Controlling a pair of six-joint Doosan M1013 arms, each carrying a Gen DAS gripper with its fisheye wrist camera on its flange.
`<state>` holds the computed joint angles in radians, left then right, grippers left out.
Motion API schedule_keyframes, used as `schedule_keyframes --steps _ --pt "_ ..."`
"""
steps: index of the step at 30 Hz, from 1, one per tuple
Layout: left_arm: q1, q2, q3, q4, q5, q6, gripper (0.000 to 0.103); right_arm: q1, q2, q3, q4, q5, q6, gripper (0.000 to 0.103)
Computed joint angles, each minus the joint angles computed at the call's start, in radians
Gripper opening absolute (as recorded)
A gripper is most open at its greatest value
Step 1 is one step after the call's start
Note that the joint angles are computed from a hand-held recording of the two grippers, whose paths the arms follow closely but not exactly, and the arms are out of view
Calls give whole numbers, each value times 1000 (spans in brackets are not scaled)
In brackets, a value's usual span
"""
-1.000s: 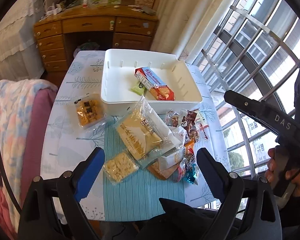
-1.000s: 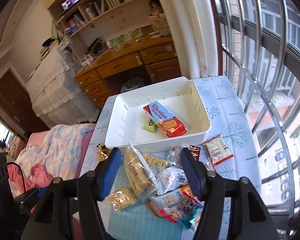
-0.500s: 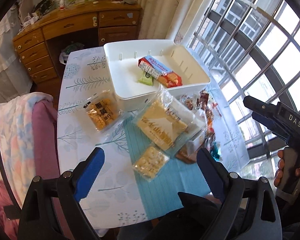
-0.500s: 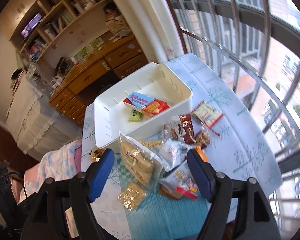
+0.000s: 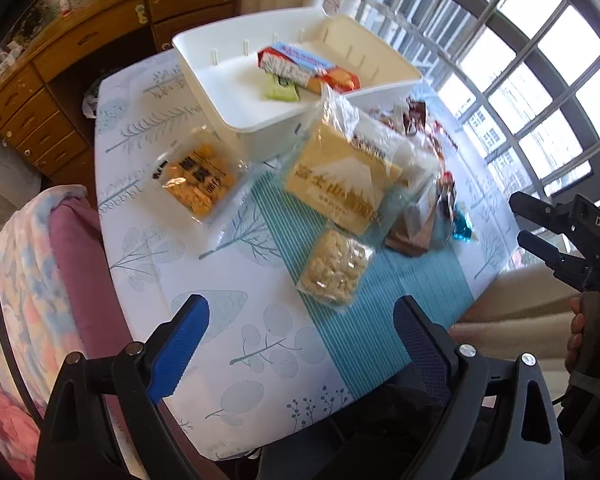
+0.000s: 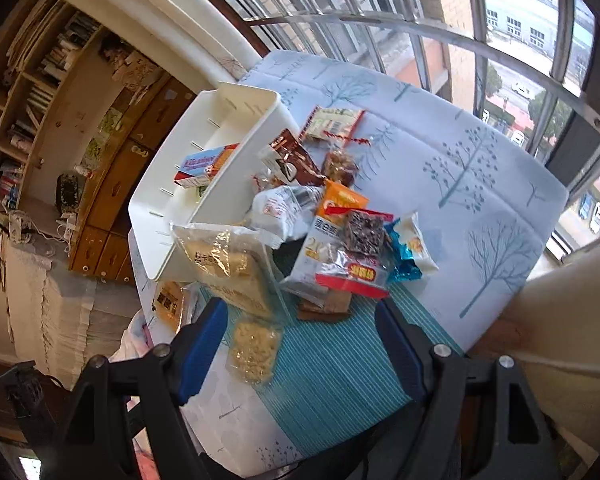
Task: Organize snacks
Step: 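Withdraw both grippers from the basket toward the remaining snacks, then grasp the clear bag of crackers with the left gripper while the right grasps a red-and-black packet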
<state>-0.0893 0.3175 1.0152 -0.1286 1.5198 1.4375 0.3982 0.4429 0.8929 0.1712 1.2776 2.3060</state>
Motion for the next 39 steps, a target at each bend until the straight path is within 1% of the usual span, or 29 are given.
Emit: schedule_keyframes --steps 5,9,12,17,21,28,31,35,36,39 --pt "-23 40 -10 30 46 38 93 -28 -13 62 67 -10 38 77" --pt "-46 83 -35 61 101 60 93 -54 -2 81 122 0 72 77" --pt "-59 114 -58 68 136 74 93 -76 8 98 189 -3 79 77" --pt "-78 173 -102 96 217 51 93 -109 38 99 304 1 84 77" --pt "-82 205 -127 95 254 32 93 -128 69 84 375 19 80 77" --pt "-87 242 -149 78 290 -4 92 -143 122 33 427 75 63 76" --pt "-89 252 -153 77 296 -12 88 -147 140 15 445 87 61 76" --pt "-93 267 -162 80 313 -23 78 -150 157 -2 468 93 46 73" --pt "-94 279 -178 79 320 -26 77 -149 164 -12 469 96 47 71" --pt "-96 299 -199 77 327 -38 72 -152 174 -19 486 94 42 71"
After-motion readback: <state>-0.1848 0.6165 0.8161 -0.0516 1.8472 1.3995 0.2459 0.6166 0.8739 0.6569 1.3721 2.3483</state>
